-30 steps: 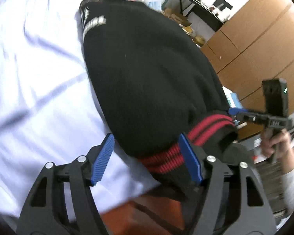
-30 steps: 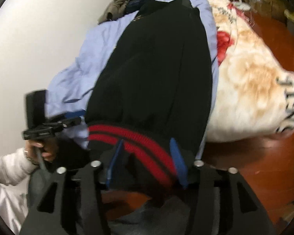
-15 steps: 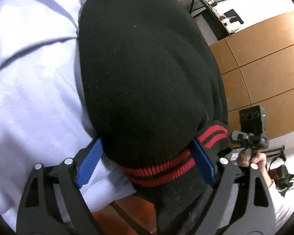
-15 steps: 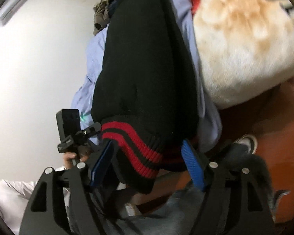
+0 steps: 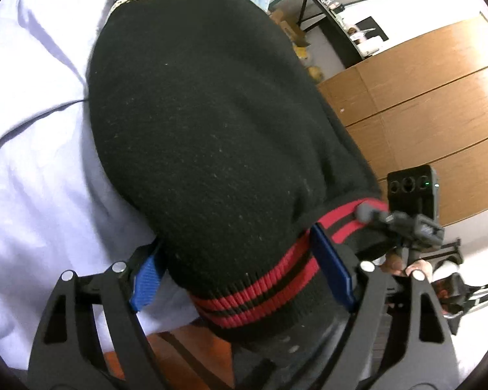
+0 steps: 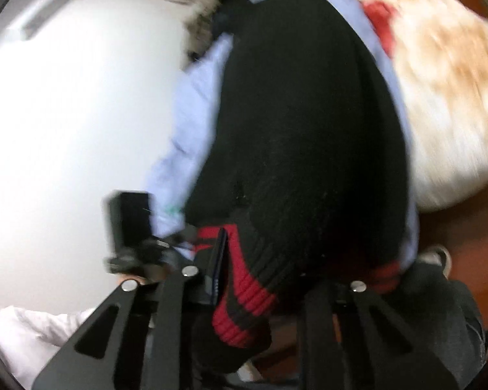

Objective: Fold large clothes
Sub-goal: 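Grasp the ribbed hem end with the left gripper while the right gripper grasps beside it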

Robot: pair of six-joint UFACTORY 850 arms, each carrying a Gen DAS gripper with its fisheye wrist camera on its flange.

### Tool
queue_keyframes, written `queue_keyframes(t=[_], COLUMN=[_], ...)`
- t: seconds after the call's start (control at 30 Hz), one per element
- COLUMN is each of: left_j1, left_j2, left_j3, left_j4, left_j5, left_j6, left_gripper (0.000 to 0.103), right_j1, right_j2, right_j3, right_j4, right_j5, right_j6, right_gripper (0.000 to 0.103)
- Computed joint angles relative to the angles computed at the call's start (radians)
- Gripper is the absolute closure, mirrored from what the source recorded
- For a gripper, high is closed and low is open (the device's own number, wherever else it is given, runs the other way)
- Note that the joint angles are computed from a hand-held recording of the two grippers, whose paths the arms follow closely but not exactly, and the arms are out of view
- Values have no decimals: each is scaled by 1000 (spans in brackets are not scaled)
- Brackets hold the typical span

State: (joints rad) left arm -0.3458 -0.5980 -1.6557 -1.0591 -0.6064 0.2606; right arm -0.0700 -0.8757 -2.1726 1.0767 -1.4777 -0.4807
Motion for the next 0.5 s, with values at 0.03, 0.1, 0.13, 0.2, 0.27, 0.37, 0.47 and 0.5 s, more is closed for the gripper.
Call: queue_keyframes(t=[0.03,0.1,0.13,0.2,0.27,0.37,0.47,0.5], left_j1=[5,14,18,24,23,29,49,53], left_j2=[-7,-30,-36,-44,-39,-21,-13,-17], left_j3=[-1,-4,0,14,31,46,59,54], left_j4=[-28,-93,-120,-197,-250,-263,-308,-317], left_j5=[-12,-33,-35,-36,-26,-29,-72,-85], left_j6=[16,24,23,42,73,117,159,172], left_gripper=[21,17,17,16,18,40,49,50], right_j1=[4,17,21,20,13,9,-2,-4], right_j2=[-15,-33,-47,-66,-71,-88,-90,-102], right_j3=[-45,-97,-125,-151,-146,-157,-136,-140], right_j4=[2,-33,-51,-54,-41,-33,-11,5], right_j5=[-7,-12,-19,-24,-26,-35,-63,-79], right_j6=[15,30,44,70,88,102,78,75], right_gripper=[83,83,83,83,82,82,77,66])
